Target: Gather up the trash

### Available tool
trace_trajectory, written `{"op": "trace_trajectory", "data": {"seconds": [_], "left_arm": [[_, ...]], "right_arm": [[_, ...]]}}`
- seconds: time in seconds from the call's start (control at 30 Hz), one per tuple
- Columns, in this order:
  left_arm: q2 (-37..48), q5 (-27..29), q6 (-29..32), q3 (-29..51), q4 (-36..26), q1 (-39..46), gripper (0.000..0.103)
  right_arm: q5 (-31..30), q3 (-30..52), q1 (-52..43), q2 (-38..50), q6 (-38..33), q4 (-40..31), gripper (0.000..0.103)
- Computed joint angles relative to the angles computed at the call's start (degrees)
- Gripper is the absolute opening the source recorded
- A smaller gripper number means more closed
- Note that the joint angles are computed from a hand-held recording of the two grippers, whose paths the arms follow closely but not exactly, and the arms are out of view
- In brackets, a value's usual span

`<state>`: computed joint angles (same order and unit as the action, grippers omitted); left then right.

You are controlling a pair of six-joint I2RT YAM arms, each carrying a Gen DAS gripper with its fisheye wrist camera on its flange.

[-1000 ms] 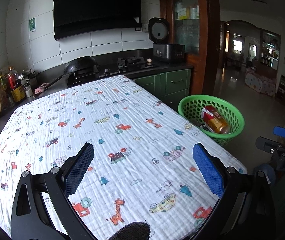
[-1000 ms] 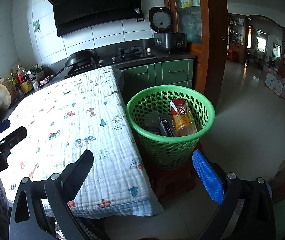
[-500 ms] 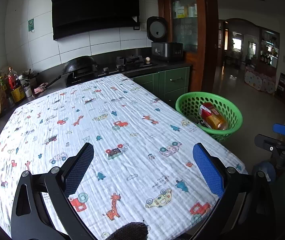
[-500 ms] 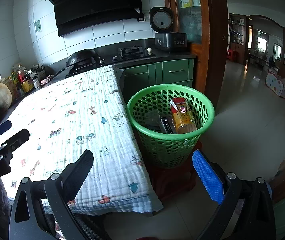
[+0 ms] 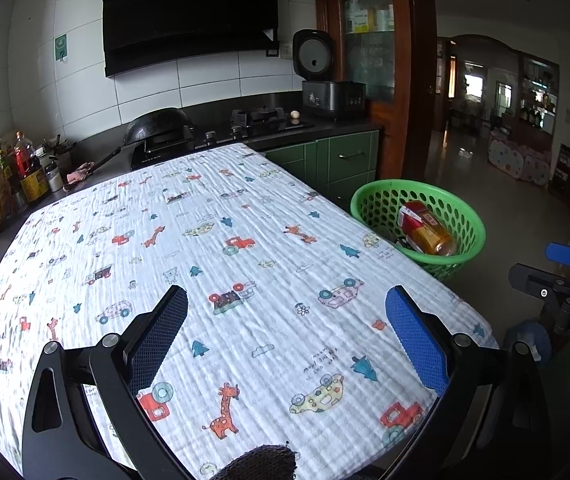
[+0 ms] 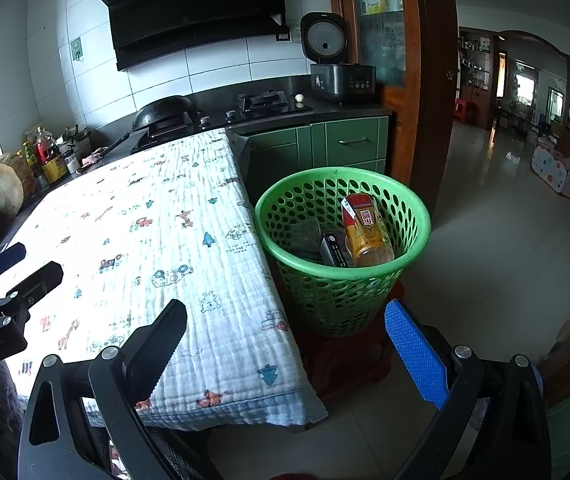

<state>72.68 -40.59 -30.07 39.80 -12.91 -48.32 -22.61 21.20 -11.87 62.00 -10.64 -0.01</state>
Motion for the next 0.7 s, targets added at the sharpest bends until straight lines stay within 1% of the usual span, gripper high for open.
{"op": "trace_trajectory", "data": {"seconds": [0.43,0.7], "left_arm": [[0.4,0.4,0.0,-0.6,1.1,0.1,0.098],[1.0,0.7,0.5,-0.5,1.9,-0.2,0.098]], "right_arm": [[0.2,-0.3,-0.1,1.9,0.0,1.8,0.096],[-0.1,-0.3,-1.0,2.0,-0.6,1.6,0.096]]}}
